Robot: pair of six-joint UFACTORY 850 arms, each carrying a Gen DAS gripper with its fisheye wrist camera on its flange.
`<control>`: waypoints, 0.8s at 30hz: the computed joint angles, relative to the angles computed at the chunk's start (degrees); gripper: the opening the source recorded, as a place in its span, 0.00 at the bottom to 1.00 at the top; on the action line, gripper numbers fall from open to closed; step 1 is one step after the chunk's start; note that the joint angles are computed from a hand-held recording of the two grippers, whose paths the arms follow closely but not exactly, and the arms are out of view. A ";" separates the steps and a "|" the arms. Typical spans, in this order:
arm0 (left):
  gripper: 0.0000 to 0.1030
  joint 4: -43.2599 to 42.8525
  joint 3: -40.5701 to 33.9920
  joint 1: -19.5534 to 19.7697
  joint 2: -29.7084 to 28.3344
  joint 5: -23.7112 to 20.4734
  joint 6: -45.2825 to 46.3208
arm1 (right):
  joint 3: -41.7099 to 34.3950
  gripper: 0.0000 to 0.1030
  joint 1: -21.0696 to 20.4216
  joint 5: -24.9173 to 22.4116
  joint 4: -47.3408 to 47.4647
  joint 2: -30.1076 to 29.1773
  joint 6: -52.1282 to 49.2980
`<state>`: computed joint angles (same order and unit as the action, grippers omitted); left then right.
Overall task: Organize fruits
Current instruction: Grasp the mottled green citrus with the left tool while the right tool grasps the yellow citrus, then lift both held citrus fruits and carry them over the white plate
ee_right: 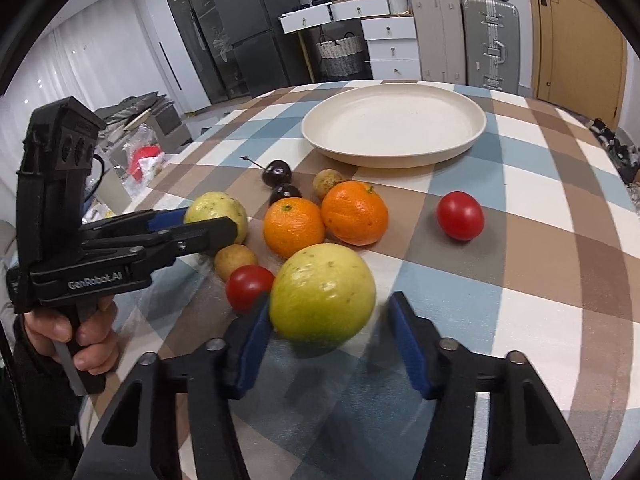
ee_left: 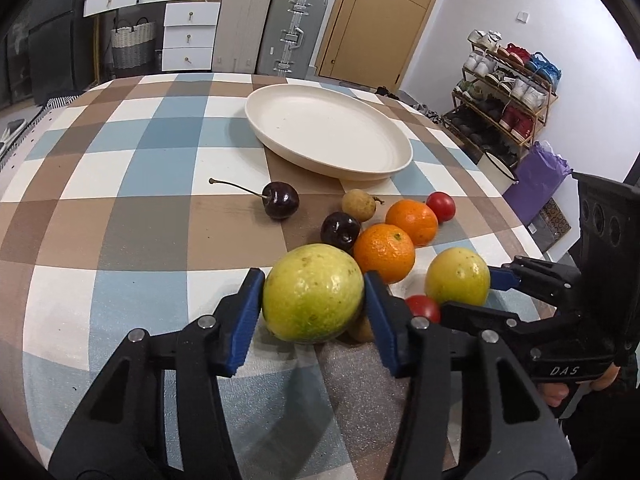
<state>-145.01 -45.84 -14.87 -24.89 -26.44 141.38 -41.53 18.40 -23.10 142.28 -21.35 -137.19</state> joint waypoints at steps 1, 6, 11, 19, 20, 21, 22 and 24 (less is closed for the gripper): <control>0.46 -0.08 0.05 -0.02 0.02 -0.11 0.07 | 0.06 0.50 -0.02 -0.19 -0.50 0.07 0.44; 0.46 -1.04 1.09 -0.01 1.05 -1.45 1.27 | 0.69 0.49 0.52 -0.23 2.84 0.58 -2.74; 0.46 -2.09 2.33 -0.01 2.87 -2.60 3.31 | 1.73 0.49 0.17 -1.24 5.66 1.82 -5.86; 0.46 -6.71 2.73 0.01 4.82 -2.97 7.68 | 2.96 0.49 -1.75 -2.38 9.63 5.32 -10.04; 0.46 -7.17 2.63 0.04 5.01 -2.91 7.90 | 3.03 0.49 -2.03 -2.35 9.97 5.76 -10.43; 0.46 -7.60 2.50 0.10 5.20 -2.84 8.13 | 3.14 0.49 -2.24 -2.44 10.96 6.21 -11.32; 0.46 -8.09 2.36 0.12 5.29 -2.84 8.50 | 3.15 0.49 -2.55 -2.54 11.06 6.61 -11.37; 0.46 -8.78 1.94 0.20 5.51 -2.53 8.96 | 2.99 0.49 -3.17 -2.61 10.77 7.09 -11.14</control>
